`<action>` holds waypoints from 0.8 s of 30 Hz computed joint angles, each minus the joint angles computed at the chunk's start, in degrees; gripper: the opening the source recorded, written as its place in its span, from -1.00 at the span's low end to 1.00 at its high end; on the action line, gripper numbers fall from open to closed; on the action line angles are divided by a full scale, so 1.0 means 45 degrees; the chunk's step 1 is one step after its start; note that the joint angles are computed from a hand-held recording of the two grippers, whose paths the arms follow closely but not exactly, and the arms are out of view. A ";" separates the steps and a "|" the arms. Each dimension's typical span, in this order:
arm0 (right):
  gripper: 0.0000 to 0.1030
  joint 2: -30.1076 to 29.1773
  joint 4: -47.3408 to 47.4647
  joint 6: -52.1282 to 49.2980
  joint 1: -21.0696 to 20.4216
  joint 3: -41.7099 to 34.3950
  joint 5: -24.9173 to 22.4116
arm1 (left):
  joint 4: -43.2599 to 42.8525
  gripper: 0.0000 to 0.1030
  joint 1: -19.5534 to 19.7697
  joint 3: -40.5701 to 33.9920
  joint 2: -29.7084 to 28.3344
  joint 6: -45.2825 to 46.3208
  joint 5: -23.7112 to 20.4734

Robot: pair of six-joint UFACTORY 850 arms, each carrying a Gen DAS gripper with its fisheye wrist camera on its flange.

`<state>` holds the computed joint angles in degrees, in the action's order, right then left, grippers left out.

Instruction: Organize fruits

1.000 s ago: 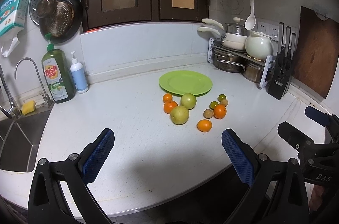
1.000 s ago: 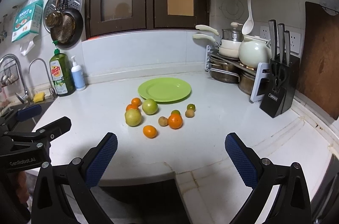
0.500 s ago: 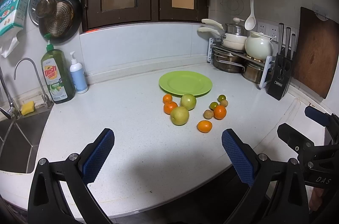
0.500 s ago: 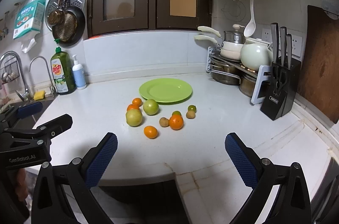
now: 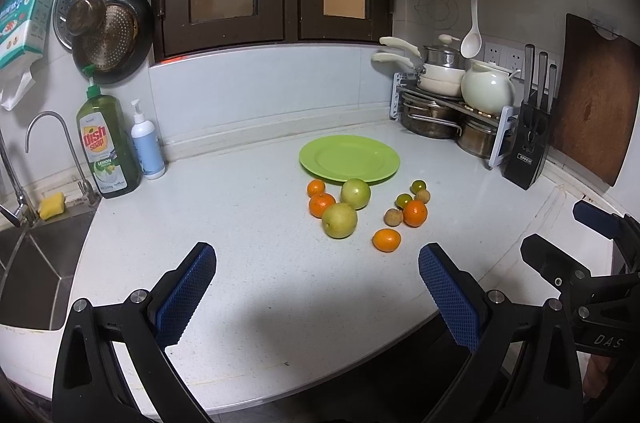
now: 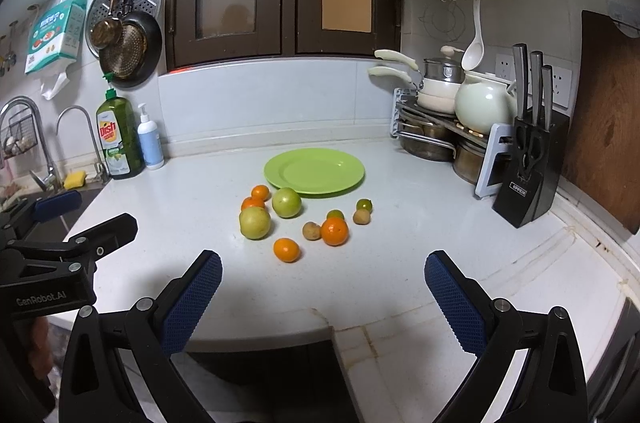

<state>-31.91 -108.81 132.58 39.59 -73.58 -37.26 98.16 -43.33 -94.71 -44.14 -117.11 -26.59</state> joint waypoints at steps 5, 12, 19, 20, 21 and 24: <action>0.99 -0.0069 0.0148 -0.0149 0.0042 -0.0120 0.0010 | -0.0022 1.00 0.0030 0.0011 0.0008 0.0041 0.0079; 0.99 -0.0240 0.0397 -0.0424 0.0076 -0.0408 0.0083 | 0.0269 1.00 0.0189 0.0092 0.0041 -0.0131 0.0397; 0.99 -0.0571 0.0791 -0.0789 0.0020 -0.0858 0.0201 | -0.0044 1.00 0.0448 -0.0260 -0.0206 0.0443 0.0885; 0.99 -0.0657 0.0894 -0.0887 0.0009 -0.0972 0.0211 | -0.0203 1.00 0.0502 -0.0361 -0.0269 0.0669 0.0981; 0.99 -0.0766 0.1040 -0.1034 -0.0004 -0.1117 0.0223 | -0.0390 1.00 0.0564 -0.0499 -0.0366 0.0953 0.1103; 0.99 -0.1097 0.1460 -0.1380 -0.0080 -0.1537 0.0389 | -0.1332 1.00 0.0755 -0.1061 -0.0756 0.2192 0.1462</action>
